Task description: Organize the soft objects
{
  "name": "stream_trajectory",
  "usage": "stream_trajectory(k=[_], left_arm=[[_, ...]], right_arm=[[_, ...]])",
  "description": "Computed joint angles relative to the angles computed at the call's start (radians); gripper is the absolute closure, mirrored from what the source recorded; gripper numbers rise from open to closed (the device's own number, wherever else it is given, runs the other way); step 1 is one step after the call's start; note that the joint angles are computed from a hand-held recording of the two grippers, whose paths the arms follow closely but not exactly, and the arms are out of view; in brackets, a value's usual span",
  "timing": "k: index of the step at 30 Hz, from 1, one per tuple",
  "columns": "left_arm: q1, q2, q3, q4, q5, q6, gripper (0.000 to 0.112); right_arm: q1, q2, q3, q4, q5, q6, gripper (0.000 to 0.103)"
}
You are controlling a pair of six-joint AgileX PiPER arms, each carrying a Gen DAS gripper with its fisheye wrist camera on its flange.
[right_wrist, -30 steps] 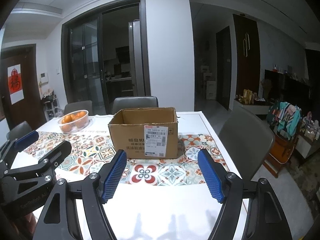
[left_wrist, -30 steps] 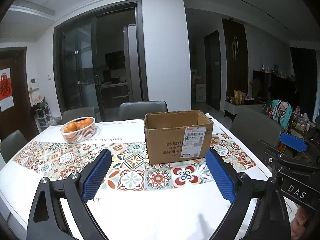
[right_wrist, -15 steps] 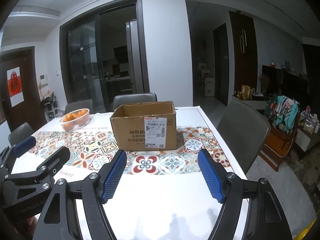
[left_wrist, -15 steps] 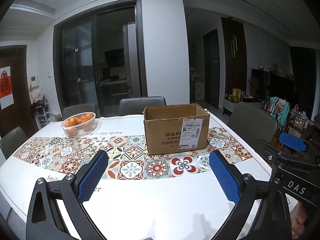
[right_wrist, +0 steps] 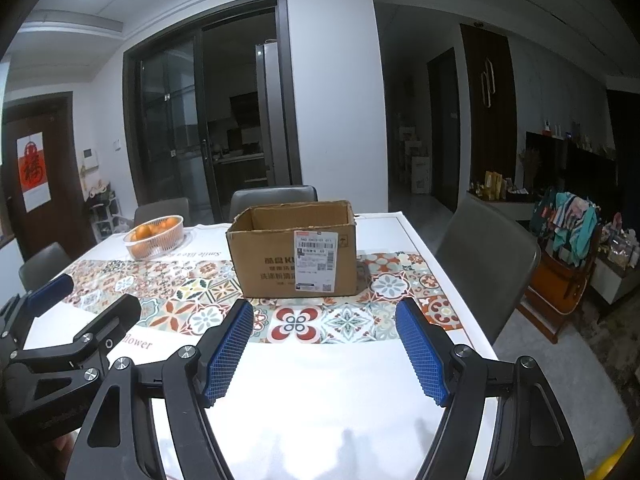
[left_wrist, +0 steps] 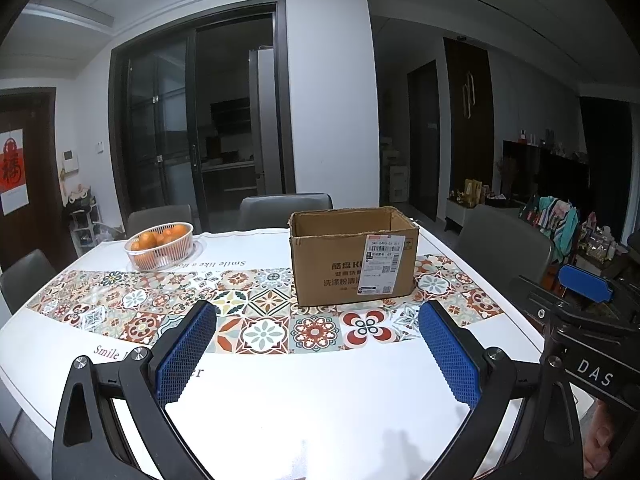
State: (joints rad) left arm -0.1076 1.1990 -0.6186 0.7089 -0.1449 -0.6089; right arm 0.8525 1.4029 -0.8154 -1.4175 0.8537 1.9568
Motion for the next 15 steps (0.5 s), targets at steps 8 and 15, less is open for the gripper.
stream_trajectory(k=[8,15], left_arm=[[0.007,-0.008,0.009,0.054,-0.007,-0.051,0.009],[0.008,-0.007,0.009,0.064,-0.005,-0.061,0.009]], right_arm=[[0.000,-0.001,0.003,-0.002,-0.001,0.005,0.028],[0.001,-0.003,0.006,0.003,-0.002,0.005,0.028]])
